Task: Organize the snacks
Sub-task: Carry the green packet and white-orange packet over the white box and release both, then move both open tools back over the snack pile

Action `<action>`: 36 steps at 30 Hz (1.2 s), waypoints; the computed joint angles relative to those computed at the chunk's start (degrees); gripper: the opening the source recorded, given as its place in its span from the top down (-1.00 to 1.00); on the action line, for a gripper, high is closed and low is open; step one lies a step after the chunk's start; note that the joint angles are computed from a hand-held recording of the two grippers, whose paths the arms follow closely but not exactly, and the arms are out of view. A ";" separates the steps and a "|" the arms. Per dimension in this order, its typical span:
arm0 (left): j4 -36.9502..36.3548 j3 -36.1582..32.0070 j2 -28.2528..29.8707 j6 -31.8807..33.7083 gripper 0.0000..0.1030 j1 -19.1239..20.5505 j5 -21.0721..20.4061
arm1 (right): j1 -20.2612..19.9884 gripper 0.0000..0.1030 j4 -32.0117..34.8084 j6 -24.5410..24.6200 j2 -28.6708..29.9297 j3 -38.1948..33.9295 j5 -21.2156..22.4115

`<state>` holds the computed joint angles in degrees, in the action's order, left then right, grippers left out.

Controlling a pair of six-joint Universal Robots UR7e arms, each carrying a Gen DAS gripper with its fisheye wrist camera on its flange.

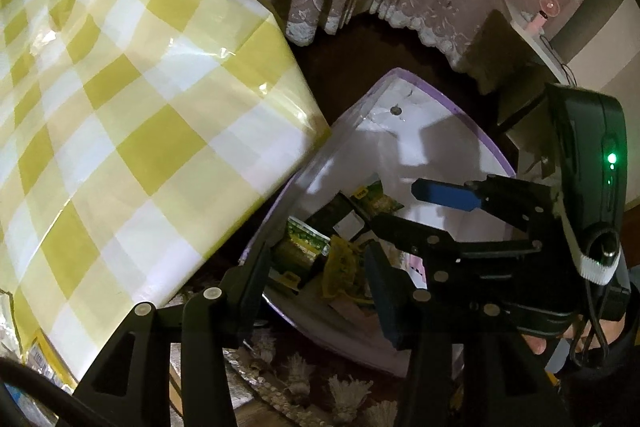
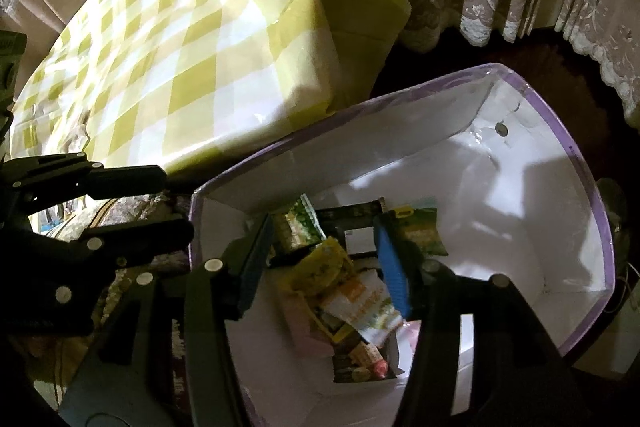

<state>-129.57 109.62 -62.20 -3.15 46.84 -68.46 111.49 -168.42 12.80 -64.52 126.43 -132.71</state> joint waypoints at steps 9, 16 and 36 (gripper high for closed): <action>-2.83 1.54 -3.27 -0.70 0.02 0.67 1.48 | 2.81 -0.10 4.03 -0.61 2.68 -3.81 -1.02; -5.01 3.28 -7.79 -2.25 0.02 2.53 3.25 | 5.04 -0.16 6.46 -1.33 6.15 -8.00 0.07; -1.54 11.27 -35.21 -13.09 -0.13 11.76 18.11 | 13.29 -0.45 16.94 -5.13 22.25 -26.09 6.57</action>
<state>-131.11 120.89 -97.41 -16.24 58.61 -50.35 124.79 -151.48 7.67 -42.27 100.34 -126.14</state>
